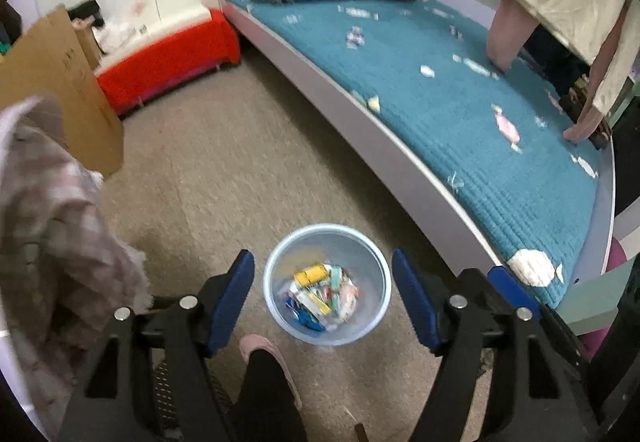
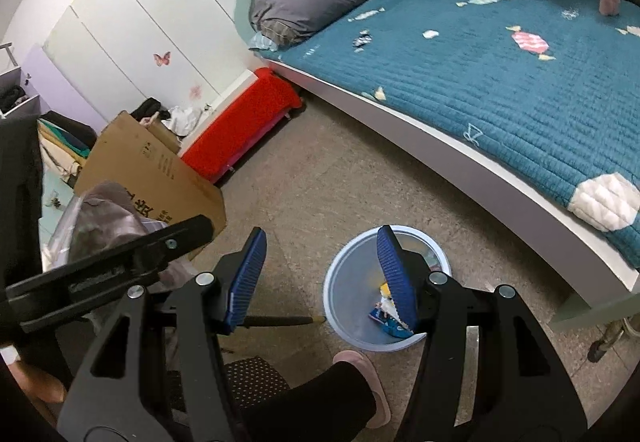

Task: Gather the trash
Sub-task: 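Move both tools back over the table toward the remaining trash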

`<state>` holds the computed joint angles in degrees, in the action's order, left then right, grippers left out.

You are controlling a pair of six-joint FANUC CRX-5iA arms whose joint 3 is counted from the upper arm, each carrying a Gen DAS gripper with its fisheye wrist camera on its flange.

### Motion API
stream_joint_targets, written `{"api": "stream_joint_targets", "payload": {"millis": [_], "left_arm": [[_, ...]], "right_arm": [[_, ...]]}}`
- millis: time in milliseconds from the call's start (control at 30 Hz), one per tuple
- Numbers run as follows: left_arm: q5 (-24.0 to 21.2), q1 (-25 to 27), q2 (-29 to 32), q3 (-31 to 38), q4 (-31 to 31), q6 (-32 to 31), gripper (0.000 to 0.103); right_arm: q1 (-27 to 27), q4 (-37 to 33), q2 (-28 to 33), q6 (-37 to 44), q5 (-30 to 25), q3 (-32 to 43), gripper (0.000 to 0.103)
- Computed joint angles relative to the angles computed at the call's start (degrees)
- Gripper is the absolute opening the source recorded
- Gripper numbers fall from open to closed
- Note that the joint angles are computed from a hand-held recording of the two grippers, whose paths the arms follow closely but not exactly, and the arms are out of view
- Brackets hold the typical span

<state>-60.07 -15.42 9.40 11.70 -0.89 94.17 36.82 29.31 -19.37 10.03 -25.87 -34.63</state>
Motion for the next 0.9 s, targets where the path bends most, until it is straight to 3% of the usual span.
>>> {"api": "stream_joint_targets", "payload": {"millis": [333,500,733,833,900], "left_arm": [[1.68,-0.34,-12.82,-1.98,-8.00,0.93,0.076],[0.65,3.33,-19.33,-4.10,-9.52,-1.52,0.076],[-0.45,15.23,-29.20,-9.28,-6.57,-6.40,0.080],[-1.18,23.40,-33.10,-12.05,-3.19,-9.43,0.080],[-1.21,31.21,-36.00,-14.88,2.33,-13.95,0.081]], "right_arm": [[5.50,6.72,-3.66,-3.83,0.21,2.71,0.058],[11.22,9.19,-2.40,-3.38,-1.35,6.58,0.058],[19.54,7.51,3.52,4.71,-3.91,15.52,0.058],[23.18,3.65,8.27,11.65,-5.98,21.97,0.058],[24.96,0.44,11.26,16.69,-7.58,26.17,0.058]]}}
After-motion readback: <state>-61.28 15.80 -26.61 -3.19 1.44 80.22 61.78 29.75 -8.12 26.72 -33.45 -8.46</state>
